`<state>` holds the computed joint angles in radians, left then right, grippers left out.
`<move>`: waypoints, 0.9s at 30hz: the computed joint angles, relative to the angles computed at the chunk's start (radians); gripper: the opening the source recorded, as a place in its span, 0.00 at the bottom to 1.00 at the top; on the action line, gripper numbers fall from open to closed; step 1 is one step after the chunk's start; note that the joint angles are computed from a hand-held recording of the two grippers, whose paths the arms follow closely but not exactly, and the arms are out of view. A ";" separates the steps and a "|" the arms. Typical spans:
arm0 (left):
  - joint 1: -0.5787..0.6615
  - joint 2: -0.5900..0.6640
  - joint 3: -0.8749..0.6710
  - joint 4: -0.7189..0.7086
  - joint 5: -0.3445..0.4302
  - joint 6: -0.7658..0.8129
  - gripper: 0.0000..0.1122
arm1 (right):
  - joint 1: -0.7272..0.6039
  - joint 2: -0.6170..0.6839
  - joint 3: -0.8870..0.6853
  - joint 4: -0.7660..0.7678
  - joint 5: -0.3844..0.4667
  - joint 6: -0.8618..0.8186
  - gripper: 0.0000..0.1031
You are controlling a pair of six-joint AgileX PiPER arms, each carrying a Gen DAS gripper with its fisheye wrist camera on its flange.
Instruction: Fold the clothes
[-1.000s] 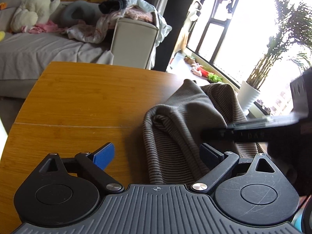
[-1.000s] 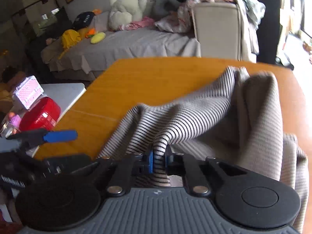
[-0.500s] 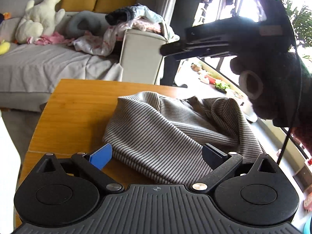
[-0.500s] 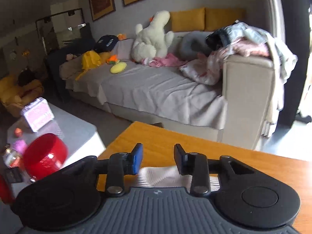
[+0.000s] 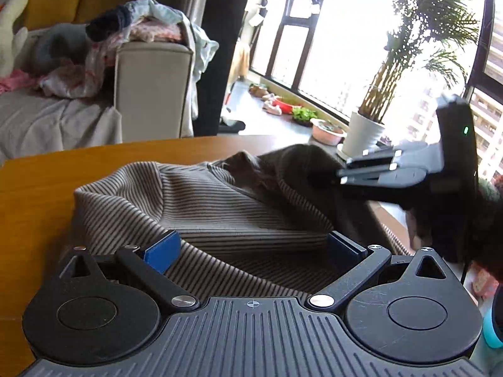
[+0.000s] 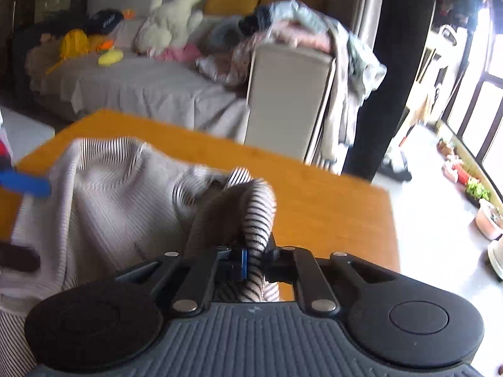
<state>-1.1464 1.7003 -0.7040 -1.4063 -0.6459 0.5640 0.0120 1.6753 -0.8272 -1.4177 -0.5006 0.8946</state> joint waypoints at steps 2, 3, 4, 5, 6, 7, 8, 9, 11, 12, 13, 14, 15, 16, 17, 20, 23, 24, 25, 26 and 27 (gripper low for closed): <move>0.013 0.046 -0.023 -0.028 0.027 0.019 0.90 | -0.050 0.024 -0.061 0.145 -0.050 -0.028 0.08; 0.014 0.070 -0.031 -0.046 0.031 0.022 0.90 | -0.060 0.057 -0.110 0.158 -0.035 -0.001 0.08; 0.014 0.094 -0.038 -0.060 0.032 0.020 0.90 | -0.060 0.097 -0.156 0.196 -0.001 -0.010 0.08; 0.004 0.113 -0.038 -0.051 0.015 0.008 0.90 | -0.045 0.145 -0.199 0.238 0.065 -0.047 0.09; -0.008 0.124 -0.045 -0.067 0.000 0.030 0.90 | -0.031 0.193 -0.235 0.240 0.128 -0.045 0.10; -0.017 0.131 -0.058 -0.101 -0.010 0.072 0.90 | -0.020 0.240 -0.271 0.217 0.188 -0.015 0.10; -0.018 0.136 -0.069 -0.124 -0.010 0.104 0.90 | -0.015 0.284 -0.300 0.186 0.238 0.026 0.10; -0.016 0.139 -0.079 -0.143 -0.007 0.130 0.90 | -0.018 0.317 -0.318 0.171 0.262 0.053 0.14; -0.014 0.141 -0.093 -0.176 -0.003 0.179 0.91 | -0.047 0.334 -0.309 0.221 0.224 0.032 0.26; -0.014 0.143 -0.098 -0.189 -0.003 0.200 0.91 | -0.061 0.344 -0.305 0.243 0.204 0.024 0.29; -0.014 0.145 -0.105 -0.204 -0.002 0.223 0.91 | -0.076 0.343 -0.294 0.265 0.181 0.011 0.30; -0.013 0.145 -0.110 -0.219 -0.002 0.243 0.91 | -0.091 0.321 -0.265 0.295 0.153 -0.026 0.30; -0.013 0.142 -0.114 -0.236 -0.003 0.261 0.91 | -0.105 0.292 -0.228 0.334 0.126 -0.083 0.30; -0.016 0.136 -0.119 -0.257 -0.008 0.277 0.91 | -0.121 0.255 -0.181 0.355 0.093 -0.133 0.30; -0.019 0.127 -0.119 -0.264 -0.014 0.278 0.91 | -0.145 0.213 -0.131 0.336 0.050 -0.149 0.30; -0.025 0.089 -0.110 -0.230 -0.070 0.254 0.91 | -0.239 0.105 -0.014 0.156 -0.092 -0.083 0.30; -0.017 0.059 -0.124 -0.170 -0.160 0.250 0.91 | -0.285 0.022 0.095 0.033 -0.184 -0.080 0.30; -0.001 0.049 -0.127 -0.151 -0.160 0.247 0.91 | -0.295 -0.003 0.130 -0.003 -0.209 -0.084 0.30; 0.023 0.040 -0.128 -0.136 -0.145 0.243 0.91 | -0.305 -0.029 0.164 -0.041 -0.233 -0.087 0.30; 0.043 0.031 -0.125 -0.130 -0.120 0.236 0.91 | -0.314 -0.052 0.197 -0.074 -0.254 -0.095 0.30; 0.057 0.020 -0.114 -0.131 -0.086 0.226 0.91 | -0.321 -0.070 0.231 -0.099 -0.270 -0.110 0.30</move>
<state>-1.0893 1.7200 -0.8184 -1.5372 -0.7318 0.7904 -0.3094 1.6056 -0.5959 -1.5171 -0.7701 0.7847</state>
